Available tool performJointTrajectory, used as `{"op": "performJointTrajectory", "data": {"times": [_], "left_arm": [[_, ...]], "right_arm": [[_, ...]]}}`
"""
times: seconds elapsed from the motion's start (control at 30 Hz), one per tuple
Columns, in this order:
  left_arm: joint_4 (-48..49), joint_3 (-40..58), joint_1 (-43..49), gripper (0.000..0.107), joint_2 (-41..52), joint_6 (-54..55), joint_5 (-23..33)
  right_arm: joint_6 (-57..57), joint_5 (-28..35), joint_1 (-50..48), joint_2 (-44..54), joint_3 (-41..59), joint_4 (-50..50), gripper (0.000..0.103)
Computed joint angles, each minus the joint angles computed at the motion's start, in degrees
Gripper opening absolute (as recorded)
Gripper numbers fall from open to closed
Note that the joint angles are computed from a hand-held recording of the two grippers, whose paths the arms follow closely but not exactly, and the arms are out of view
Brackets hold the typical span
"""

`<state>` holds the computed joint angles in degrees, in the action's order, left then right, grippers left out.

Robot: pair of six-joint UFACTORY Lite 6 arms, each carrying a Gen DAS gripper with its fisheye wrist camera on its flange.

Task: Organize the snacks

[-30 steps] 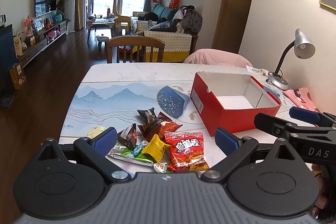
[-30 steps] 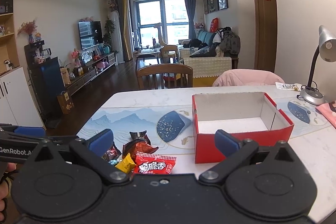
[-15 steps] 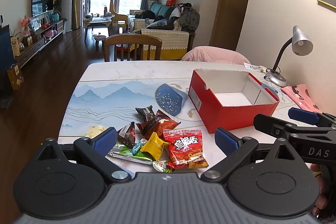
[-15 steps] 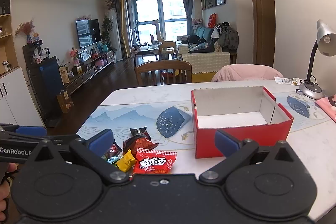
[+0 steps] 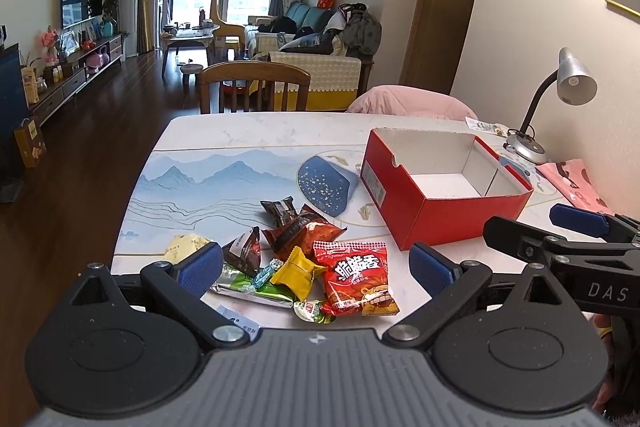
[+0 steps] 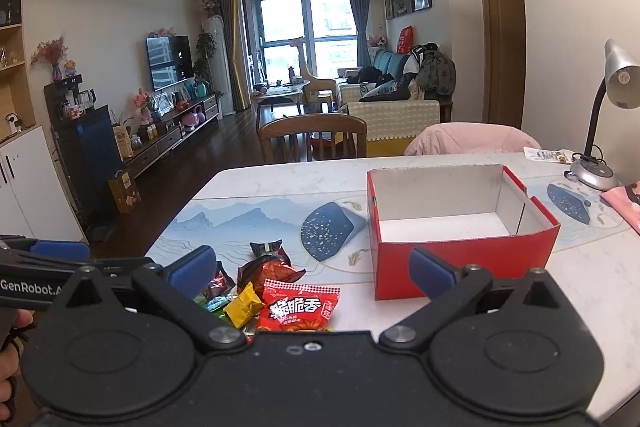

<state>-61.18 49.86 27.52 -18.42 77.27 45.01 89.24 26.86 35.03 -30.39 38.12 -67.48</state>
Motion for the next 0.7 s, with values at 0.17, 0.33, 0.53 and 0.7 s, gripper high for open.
{"op": "performJointTrajectory", "data": {"times": [0.17, 0.33, 0.53, 0.7], "left_arm": [[-0.36, -0.13, 0.40, 0.100, 0.23, 0.48, 0.24], [-0.66, 0.04, 1.20, 0.100, 1.01, 0.91, 0.54], [0.38, 1.68, 1.19, 0.100, 3.88, 0.02, -0.96], [5.51, 4.75, 0.46, 0.100, 10.59, -6.25, -5.45]], "right_arm": [[0.12, -0.40, 0.08, 1.13, 0.61, -0.20, 0.103], [0.27, -1.76, -0.65, 2.95, 1.62, -1.25, 0.103], [-1.15, -4.80, -2.98, 7.80, 3.90, -1.02, 0.103], [-5.85, -10.18, -8.32, 16.81, 7.05, 4.16, 0.103]]}}
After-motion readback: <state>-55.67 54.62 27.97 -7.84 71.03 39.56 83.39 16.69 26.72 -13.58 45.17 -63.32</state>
